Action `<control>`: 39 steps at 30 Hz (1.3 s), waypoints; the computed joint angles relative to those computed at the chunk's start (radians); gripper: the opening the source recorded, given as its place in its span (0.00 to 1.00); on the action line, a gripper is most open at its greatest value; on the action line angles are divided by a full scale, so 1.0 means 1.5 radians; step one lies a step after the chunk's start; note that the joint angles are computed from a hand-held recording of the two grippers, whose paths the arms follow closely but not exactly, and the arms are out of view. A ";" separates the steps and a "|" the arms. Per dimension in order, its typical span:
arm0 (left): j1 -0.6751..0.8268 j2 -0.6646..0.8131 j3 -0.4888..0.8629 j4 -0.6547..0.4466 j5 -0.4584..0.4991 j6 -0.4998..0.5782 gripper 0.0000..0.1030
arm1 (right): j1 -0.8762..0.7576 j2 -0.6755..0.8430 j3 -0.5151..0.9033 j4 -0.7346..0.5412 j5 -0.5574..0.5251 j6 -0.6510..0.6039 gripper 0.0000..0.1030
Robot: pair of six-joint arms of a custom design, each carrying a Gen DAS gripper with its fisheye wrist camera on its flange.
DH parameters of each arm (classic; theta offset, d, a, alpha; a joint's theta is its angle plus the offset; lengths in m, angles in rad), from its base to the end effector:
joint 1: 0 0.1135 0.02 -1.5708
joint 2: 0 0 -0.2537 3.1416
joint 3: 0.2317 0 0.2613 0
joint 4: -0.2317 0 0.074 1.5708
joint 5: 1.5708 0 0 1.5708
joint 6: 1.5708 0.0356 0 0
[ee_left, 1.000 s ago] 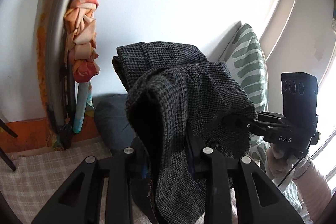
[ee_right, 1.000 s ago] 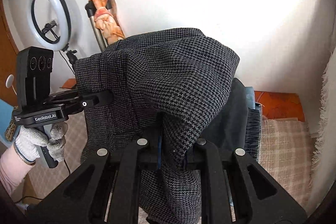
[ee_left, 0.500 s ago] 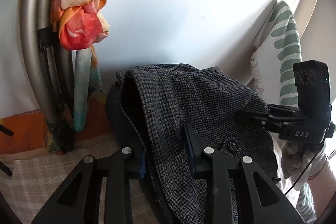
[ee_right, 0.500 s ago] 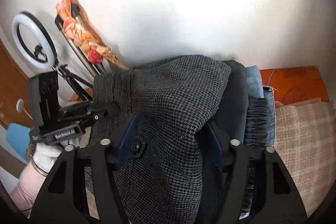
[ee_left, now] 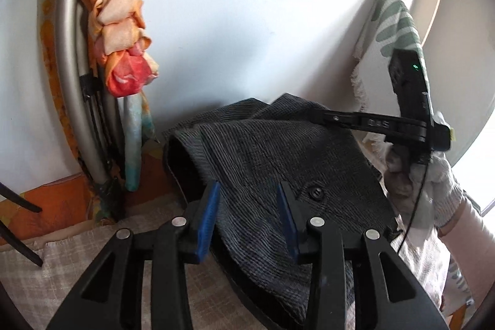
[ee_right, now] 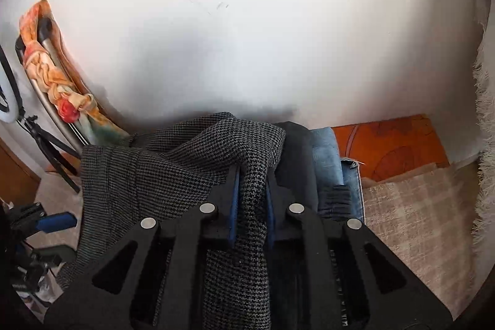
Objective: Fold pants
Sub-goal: 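Carry the folded grey pants with both grippers onto the dark pants stack, then open both grippers to release the grey pants on the stack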
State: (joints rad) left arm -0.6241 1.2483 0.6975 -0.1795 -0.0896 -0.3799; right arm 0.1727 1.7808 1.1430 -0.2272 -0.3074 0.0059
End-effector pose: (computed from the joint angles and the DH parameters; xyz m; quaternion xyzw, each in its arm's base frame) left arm 0.2204 -0.1548 0.1991 0.0930 0.9075 -0.1603 0.3770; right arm 0.3754 0.0764 0.1763 -0.1300 0.9197 0.1735 0.3274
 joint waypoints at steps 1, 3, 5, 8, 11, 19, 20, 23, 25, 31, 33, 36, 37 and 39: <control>-0.016 -0.004 -0.004 -0.003 -0.002 0.001 0.34 | 0.009 0.002 0.002 -0.003 0.029 -0.010 0.15; -0.047 0.000 -0.008 -0.012 -0.005 0.001 0.34 | 0.016 0.002 0.005 -0.010 0.060 -0.004 0.18; -0.068 0.007 -0.015 -0.015 -0.022 -0.005 0.34 | 0.017 -0.010 0.004 -0.015 0.065 0.027 0.29; -0.090 0.021 -0.031 -0.023 -0.057 -0.024 0.34 | 0.022 -0.063 -0.029 -0.016 0.096 0.032 0.38; -0.093 -0.013 -0.053 -0.042 -0.059 -0.044 0.34 | 0.027 -0.125 -0.068 -0.030 0.092 0.038 0.43; -0.197 -0.132 -0.059 -0.166 -0.130 -0.144 0.34 | 0.062 -0.365 -0.192 -0.108 0.097 0.055 0.67; -0.216 -0.142 -0.055 -0.184 -0.147 -0.158 0.34 | 0.058 -0.402 -0.204 -0.129 0.090 0.047 0.67; -0.301 -0.165 -0.033 -0.258 -0.212 -0.226 0.34 | 0.082 -0.518 -0.253 -0.171 0.101 0.061 0.73; -0.360 -0.185 -0.020 -0.309 -0.261 -0.278 0.34 | 0.104 -0.590 -0.267 -0.220 0.109 0.072 0.74; -0.575 -0.175 0.053 -0.484 -0.421 -0.493 0.45 | 0.180 -0.790 -0.309 -0.342 0.142 0.130 0.74; -0.648 -0.139 0.089 -0.558 -0.476 -0.580 0.59 | 0.222 -0.846 -0.311 -0.385 0.168 0.159 0.74; -0.756 -0.019 0.185 -0.760 -0.548 -0.796 0.75 | 0.328 -0.919 -0.310 -0.446 0.254 0.214 0.84; -0.790 0.026 0.220 -0.840 -0.559 -0.876 0.76 | 0.380 -0.938 -0.309 -0.464 0.298 0.238 0.85; -0.830 0.058 0.252 -0.908 -0.560 -0.946 0.76 | 0.511 -0.964 -0.303 -0.510 0.406 0.309 0.85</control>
State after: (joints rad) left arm -1.8694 1.3351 1.0752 -1.5411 -0.9292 -1.7994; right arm 0.9386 0.3346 0.6878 -0.9922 0.3016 0.4692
